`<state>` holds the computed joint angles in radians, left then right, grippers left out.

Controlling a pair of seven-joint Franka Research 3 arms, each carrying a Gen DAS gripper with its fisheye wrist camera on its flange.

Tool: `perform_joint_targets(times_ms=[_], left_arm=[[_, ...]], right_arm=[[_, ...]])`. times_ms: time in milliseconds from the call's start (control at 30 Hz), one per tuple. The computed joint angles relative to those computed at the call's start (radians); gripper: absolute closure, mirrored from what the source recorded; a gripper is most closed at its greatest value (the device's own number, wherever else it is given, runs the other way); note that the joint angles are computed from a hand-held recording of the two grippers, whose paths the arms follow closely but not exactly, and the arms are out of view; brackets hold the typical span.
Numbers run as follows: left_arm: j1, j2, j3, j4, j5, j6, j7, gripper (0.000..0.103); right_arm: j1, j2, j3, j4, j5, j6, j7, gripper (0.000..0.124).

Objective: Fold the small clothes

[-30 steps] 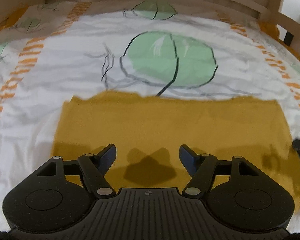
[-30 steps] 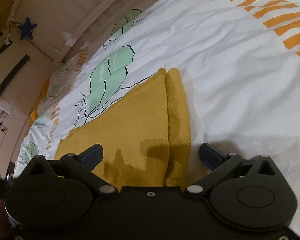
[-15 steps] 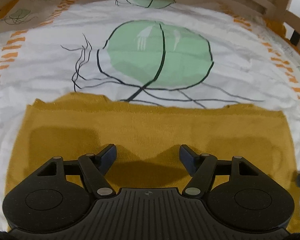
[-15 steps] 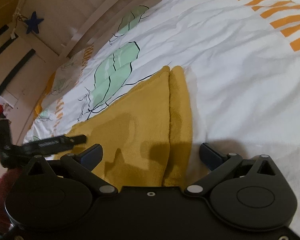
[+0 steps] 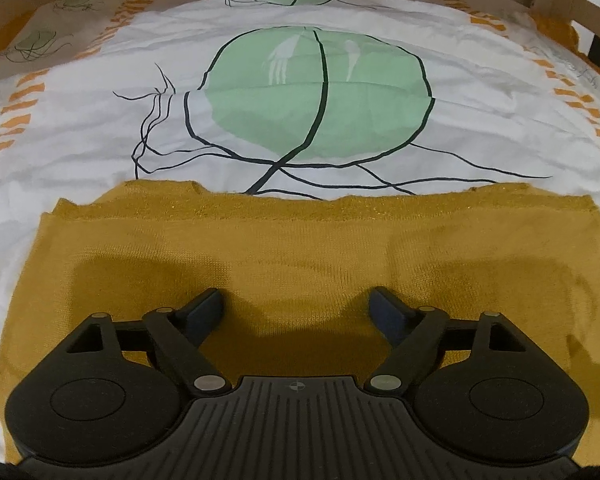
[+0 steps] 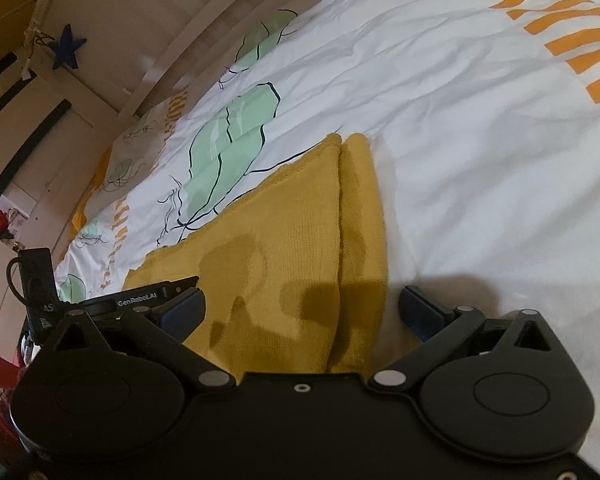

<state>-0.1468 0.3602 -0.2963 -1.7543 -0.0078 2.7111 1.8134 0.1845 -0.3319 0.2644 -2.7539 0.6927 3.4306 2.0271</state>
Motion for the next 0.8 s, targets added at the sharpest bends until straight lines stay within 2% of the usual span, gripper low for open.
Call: perform_joint_targets(times_ms=[433,533,633,800], left_arm=[[-0.002,0.002,0.001,0.022,0.007,-0.027,-0.007,0.024],[0.02,-0.021,-0.013,0.026,-0.049,-0.064,-0.003,0.034],[0.056,-0.07,-0.035,-0.009,-0.151,-0.086,0.043,0.035],[0.058,-0.19,-0.022,-0.148,-0.232,-0.046,0.184,0.035]], right_arm=[[-0.004,-0.003,-0.003,0.001,-0.016,-0.014,0.009,0.021],[0.034,-0.003,-0.048,-0.005,-0.046,-0.004,0.02,0.021],[0.083,-0.002,-0.105,-0.015,-0.08,0.012,0.046,0.021],[0.092,-0.005,-0.122,-0.02,-0.105,0.013,0.06,0.021]])
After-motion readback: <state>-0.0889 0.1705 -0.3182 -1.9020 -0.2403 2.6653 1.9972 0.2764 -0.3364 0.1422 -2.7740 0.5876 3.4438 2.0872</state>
